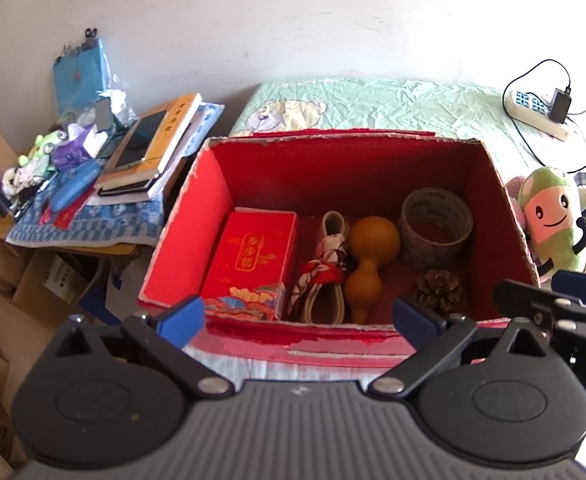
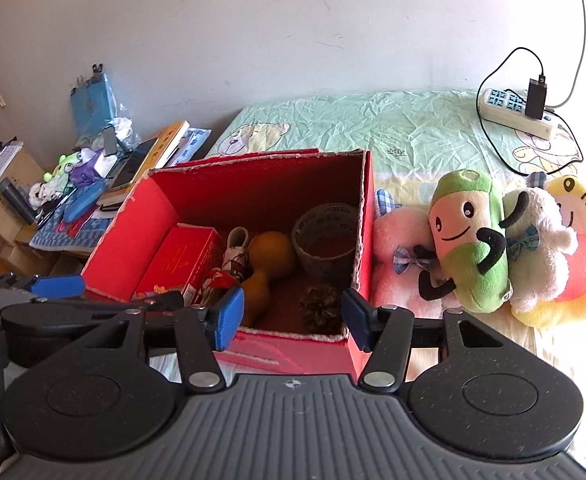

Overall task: Organize objects
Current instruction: 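Withdraw the right gripper up and away from the red box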

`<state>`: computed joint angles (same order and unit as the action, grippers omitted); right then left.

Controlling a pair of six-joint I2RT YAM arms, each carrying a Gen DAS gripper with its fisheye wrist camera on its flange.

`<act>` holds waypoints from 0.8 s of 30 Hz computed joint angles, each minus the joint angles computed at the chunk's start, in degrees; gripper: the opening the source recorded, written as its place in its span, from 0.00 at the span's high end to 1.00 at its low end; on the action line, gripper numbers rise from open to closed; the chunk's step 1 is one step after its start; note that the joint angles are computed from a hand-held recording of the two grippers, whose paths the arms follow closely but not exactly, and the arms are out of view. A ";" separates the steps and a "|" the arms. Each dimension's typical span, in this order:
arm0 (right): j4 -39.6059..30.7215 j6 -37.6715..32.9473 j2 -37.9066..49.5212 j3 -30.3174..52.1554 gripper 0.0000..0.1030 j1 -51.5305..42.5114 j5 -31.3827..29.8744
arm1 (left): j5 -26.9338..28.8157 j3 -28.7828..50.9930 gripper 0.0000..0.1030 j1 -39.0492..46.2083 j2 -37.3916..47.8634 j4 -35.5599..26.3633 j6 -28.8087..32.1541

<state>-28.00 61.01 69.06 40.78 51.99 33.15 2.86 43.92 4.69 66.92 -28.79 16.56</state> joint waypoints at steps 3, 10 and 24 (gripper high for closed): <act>0.31 0.10 -0.83 -1.20 0.44 1.08 0.05 | -2.02 -0.69 0.02 -0.71 -0.32 -0.69 -0.79; 2.21 1.33 -1.80 -4.44 0.43 2.62 -2.14 | -4.93 -4.26 0.02 -0.78 -2.30 -0.89 -2.07; 1.30 6.18 6.15 -0.89 0.40 3.63 -3.28 | -2.97 -3.74 0.02 3.96 2.42 -0.92 2.77</act>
